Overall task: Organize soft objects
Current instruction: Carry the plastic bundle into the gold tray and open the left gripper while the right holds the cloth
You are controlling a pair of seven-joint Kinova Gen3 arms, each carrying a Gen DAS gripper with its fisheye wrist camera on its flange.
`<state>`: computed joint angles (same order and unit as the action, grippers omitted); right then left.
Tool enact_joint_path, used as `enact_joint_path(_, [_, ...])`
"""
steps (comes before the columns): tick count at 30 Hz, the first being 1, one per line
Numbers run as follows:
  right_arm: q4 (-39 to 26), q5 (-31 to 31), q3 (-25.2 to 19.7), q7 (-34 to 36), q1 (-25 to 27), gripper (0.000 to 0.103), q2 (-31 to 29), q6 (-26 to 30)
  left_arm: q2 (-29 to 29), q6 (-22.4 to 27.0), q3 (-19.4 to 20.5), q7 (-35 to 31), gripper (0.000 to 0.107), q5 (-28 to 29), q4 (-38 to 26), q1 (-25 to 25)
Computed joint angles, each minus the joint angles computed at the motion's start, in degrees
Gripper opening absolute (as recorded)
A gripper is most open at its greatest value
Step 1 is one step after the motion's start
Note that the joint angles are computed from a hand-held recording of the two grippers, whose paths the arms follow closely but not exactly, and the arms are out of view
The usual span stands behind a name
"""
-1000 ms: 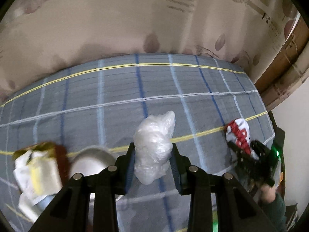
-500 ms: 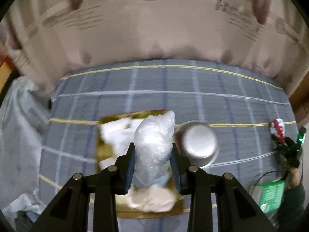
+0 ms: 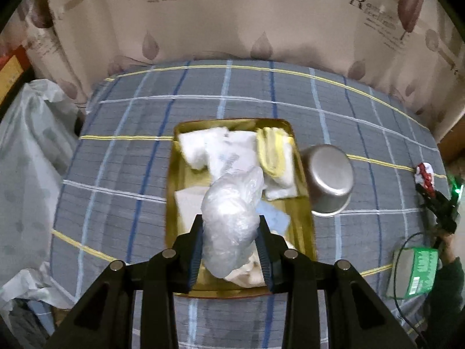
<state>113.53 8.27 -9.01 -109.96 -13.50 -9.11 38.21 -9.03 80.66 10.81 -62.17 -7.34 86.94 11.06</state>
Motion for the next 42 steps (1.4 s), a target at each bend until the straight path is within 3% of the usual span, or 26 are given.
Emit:
enact_joint_path(10, [0.0,0.1,-0.1,-0.2,-0.1,0.043,0.0,0.0,4.5,-4.6,1.1,-0.2,0.034,1.9,0.4,3.2])
enact_joint_path(15, [0.0,0.2,-0.1,-0.4,-0.1,0.043,0.0,0.0,6.4,-5.1,1.1,2.2,0.034,-1.4,1.8,4.9])
enact_joint_path(19, [0.1,0.2,-0.1,-0.4,-0.1,0.043,0.0,0.0,6.1,-5.2,-0.6,3.4,0.034,-1.0,3.6,4.0])
enact_joint_path(29, [0.0,0.4,-0.1,-0.5,-0.2,0.043,0.0,0.0,5.0,-5.8,-0.8,7.2,0.038,-4.7,6.2,2.7])
enact_joint_path(35, [0.0,0.6,-0.3,-0.8,-0.2,0.043,0.1,0.0,4.1,-5.3,-1.3,6.7,0.048,-2.8,5.7,2.1])
enact_joint_path(42, [0.1,1.2,-0.4,-1.3,-0.2,0.043,0.2,0.1,1.9,-4.2,0.6,8.6,0.048,-5.8,5.3,2.1])
